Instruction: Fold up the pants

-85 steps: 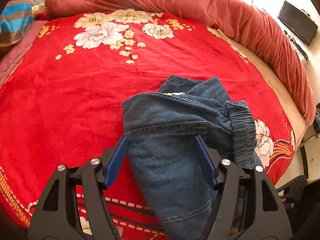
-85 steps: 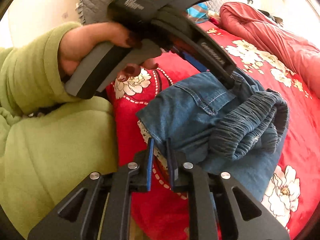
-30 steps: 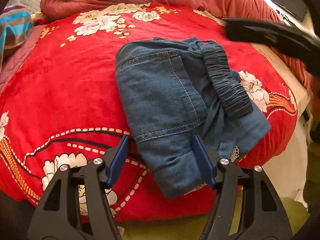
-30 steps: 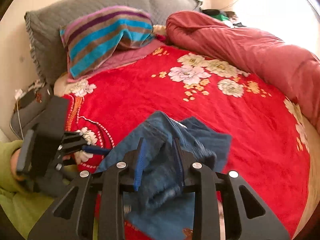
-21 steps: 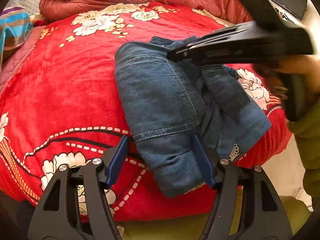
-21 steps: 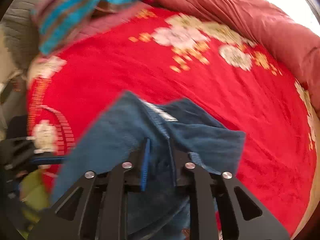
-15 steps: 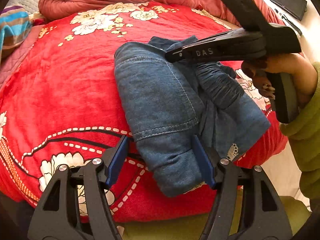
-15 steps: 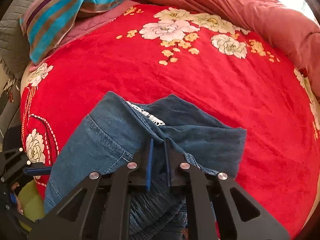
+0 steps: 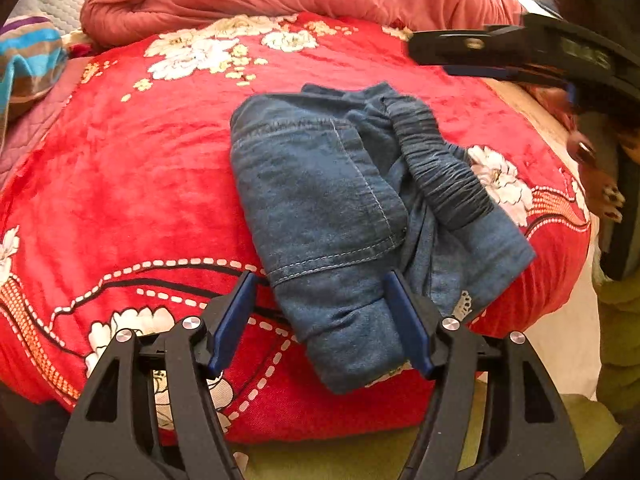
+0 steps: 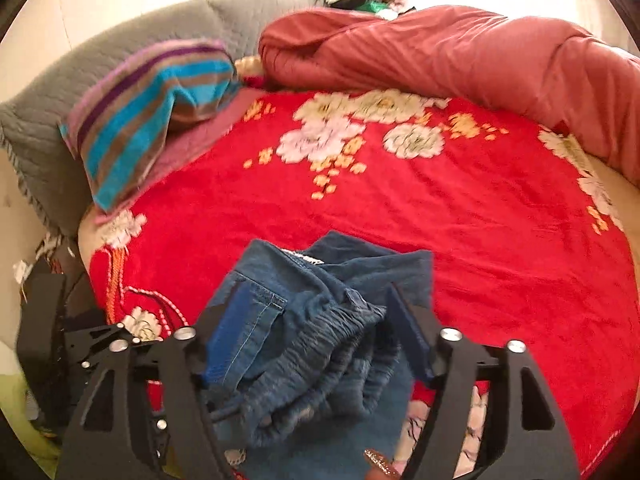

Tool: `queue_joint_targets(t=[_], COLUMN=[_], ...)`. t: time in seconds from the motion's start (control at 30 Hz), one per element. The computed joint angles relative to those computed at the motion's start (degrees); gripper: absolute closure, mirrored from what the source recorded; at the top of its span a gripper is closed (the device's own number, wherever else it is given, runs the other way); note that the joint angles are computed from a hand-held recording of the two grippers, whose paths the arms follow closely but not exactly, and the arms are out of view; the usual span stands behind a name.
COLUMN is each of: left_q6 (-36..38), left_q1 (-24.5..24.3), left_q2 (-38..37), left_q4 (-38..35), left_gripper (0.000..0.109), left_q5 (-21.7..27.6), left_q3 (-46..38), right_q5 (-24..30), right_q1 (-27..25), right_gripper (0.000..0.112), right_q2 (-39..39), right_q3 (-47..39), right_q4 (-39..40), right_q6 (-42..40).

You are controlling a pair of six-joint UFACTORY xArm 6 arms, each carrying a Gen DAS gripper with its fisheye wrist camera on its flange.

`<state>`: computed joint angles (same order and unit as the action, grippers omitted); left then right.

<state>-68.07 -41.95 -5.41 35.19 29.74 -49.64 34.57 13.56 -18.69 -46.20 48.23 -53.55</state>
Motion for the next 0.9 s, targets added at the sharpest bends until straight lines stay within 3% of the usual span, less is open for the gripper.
queue_joint_targets(t=[0.27, 0.53, 0.9], left_q6=[-5.11, -9.07, -10.33], left_q1=[-0.9, -2.66, -2.66], left_q2=[-2.48, -4.83, -5.73], left_q4=[4.43, 8.64, 9.81], left_gripper=[0.038, 0.021, 0.015], left_q5=[1.15, 4.9, 7.79], left_q3=[0.57, -0.38, -1.2], right_q5=[0.77, 0.75, 1.7], right_q1=[-3.6, -6.65, -9.93], right_gripper=[0.022, 0.017, 0.015], right_q2=[-6.92, -11.41, -12.89], right_q3=[3.97, 6.76, 8.06], right_q4=[5.53, 7.8, 9.4], right_q6=[-3.43, -5.97, -8.15])
